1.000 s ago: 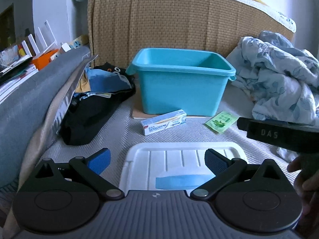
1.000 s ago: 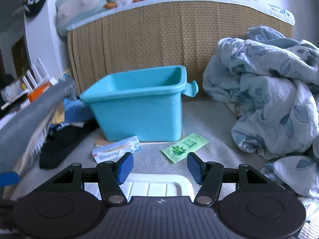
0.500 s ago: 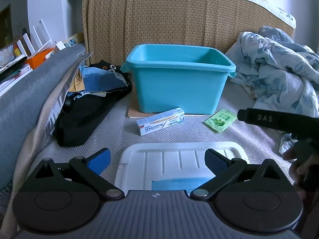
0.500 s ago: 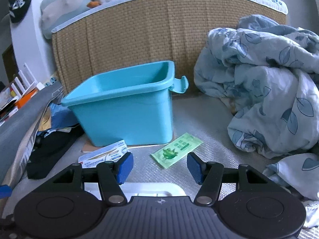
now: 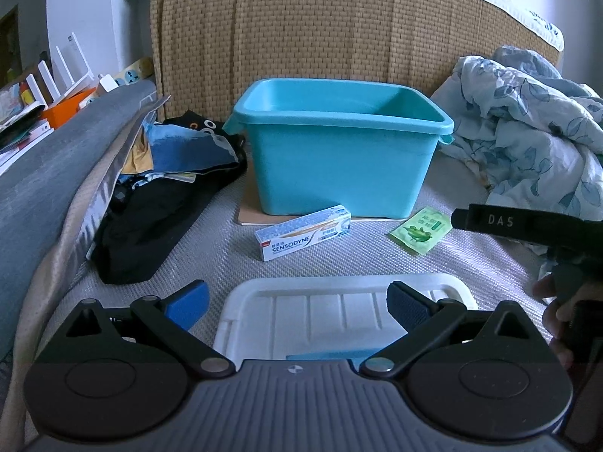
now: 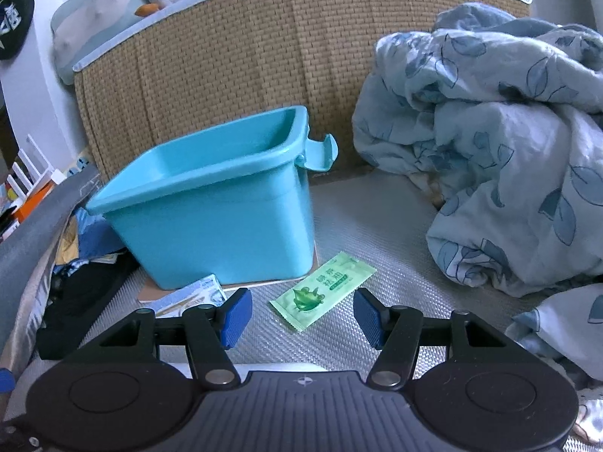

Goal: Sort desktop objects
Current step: 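Move the open right gripper down toward the green sachet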

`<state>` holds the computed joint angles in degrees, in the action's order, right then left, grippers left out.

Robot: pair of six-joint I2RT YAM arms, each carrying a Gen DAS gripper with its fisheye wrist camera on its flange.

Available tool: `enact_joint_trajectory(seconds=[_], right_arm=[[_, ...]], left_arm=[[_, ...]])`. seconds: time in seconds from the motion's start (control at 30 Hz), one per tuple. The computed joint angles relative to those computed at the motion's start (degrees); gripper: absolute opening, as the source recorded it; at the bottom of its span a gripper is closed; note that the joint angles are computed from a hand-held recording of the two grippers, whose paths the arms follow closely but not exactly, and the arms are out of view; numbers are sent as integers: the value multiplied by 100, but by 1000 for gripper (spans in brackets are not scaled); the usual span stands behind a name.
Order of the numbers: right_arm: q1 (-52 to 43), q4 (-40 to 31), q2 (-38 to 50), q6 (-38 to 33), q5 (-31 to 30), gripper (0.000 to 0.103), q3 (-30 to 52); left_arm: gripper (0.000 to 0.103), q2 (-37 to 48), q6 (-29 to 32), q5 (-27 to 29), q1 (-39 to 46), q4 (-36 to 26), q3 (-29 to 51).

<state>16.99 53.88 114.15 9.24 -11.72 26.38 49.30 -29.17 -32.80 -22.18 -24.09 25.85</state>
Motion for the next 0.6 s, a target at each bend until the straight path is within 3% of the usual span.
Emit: enact_joint_trajectory(seconds=[0.3,0.6], right_arm=[[-62,-151,354,24,115,64,312],[-143,-248,577,113,-182,63,569]], left_arm=[[103,693,335,264,326,873,-8],[103,1203,504,360,428,1456,-14]])
